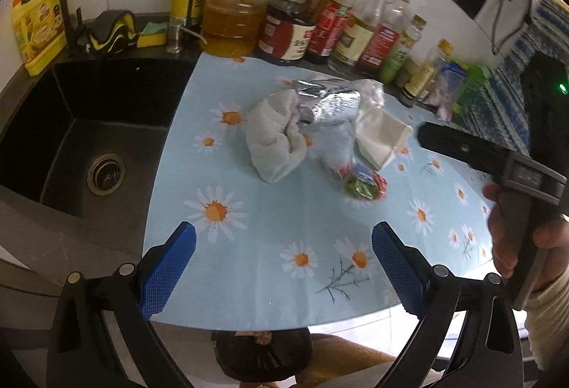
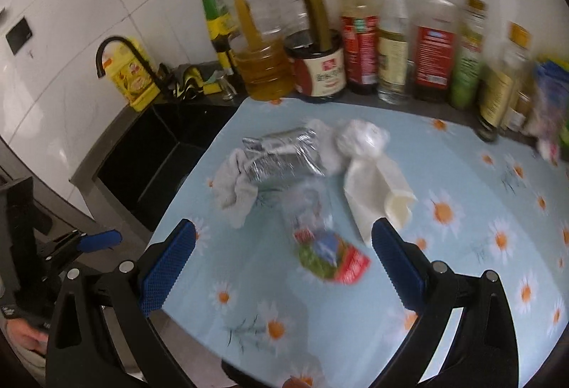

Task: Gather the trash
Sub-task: 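Reach the right gripper to the foil-wrapped item and close on it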

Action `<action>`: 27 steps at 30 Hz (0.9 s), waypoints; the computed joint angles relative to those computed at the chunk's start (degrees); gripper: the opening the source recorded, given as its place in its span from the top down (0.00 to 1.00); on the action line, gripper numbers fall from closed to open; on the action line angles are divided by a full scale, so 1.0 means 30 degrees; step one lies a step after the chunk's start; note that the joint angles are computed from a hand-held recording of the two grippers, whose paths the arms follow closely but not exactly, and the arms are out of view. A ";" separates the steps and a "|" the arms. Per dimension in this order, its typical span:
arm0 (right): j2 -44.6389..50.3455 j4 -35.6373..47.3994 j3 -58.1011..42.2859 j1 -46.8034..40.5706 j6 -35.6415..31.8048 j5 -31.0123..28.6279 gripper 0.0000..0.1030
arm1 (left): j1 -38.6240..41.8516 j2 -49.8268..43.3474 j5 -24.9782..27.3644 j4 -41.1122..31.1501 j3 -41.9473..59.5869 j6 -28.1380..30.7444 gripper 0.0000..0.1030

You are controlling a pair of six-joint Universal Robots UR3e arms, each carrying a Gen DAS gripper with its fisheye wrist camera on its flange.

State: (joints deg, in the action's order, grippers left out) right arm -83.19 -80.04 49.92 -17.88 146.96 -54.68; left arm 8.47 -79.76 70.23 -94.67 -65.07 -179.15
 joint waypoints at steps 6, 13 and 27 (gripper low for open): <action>0.4283 -0.1443 -0.3303 0.2625 0.1220 -0.1903 0.05 | 0.0259 -0.0038 0.0270 0.0456 -0.1014 -0.0980 0.07; 0.7310 -0.1319 -0.6333 0.4205 0.1460 -0.3653 0.05 | 0.1002 0.0446 0.0191 0.0917 -0.2408 -0.1640 0.07; 1.0521 -0.1049 -1.0444 0.5589 0.2438 -0.5837 0.06 | 0.1266 0.0264 0.0033 0.1336 -0.3031 -0.1905 0.07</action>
